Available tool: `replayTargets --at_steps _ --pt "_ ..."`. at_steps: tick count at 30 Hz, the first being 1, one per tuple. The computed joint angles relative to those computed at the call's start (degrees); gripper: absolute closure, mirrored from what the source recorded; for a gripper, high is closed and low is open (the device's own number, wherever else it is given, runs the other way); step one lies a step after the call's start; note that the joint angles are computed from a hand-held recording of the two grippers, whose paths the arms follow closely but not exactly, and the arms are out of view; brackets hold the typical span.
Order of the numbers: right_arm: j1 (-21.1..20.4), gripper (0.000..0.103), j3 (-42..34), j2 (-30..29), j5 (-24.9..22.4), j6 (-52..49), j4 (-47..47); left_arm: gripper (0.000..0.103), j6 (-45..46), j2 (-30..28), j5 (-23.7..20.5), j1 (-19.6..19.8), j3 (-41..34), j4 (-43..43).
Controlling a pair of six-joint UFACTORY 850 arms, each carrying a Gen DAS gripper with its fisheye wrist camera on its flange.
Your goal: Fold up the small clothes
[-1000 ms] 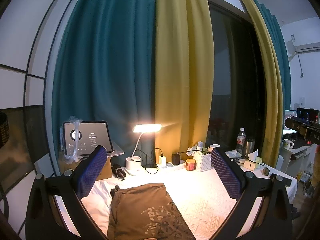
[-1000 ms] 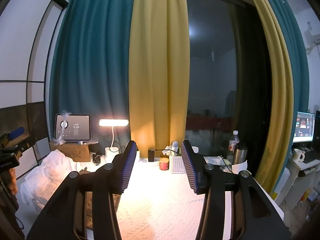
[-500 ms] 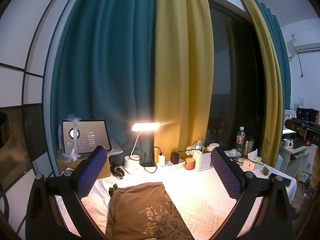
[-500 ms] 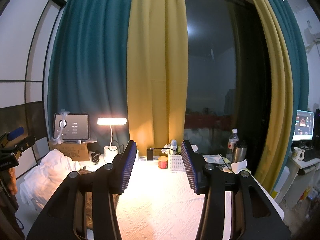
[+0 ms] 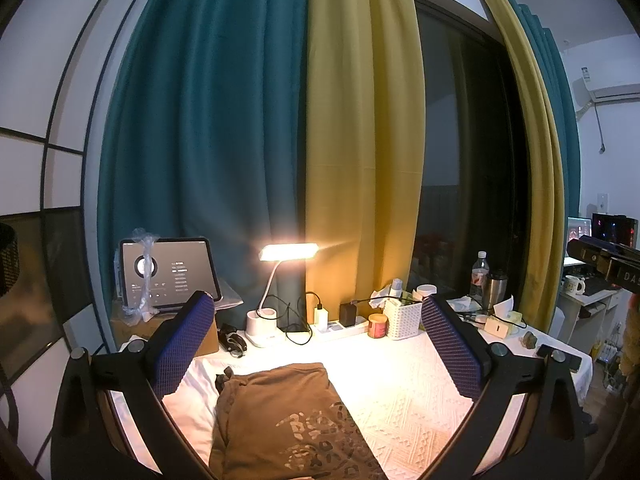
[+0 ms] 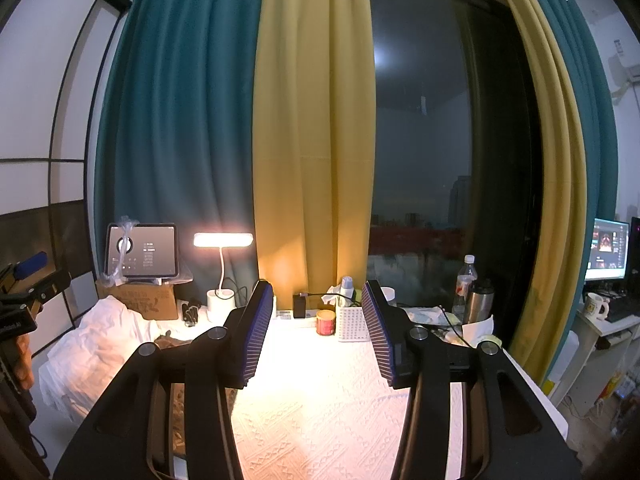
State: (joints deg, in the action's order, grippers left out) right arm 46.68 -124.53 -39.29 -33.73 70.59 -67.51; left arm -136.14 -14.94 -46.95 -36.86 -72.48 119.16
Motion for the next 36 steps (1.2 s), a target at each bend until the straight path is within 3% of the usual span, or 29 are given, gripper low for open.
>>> replayTargets --at_steps 36 --pt "0.1 0.054 3.7 2.0 0.3 2.1 -1.4 0.001 1.0 -0.6 0.1 -0.5 -0.5 -0.6"
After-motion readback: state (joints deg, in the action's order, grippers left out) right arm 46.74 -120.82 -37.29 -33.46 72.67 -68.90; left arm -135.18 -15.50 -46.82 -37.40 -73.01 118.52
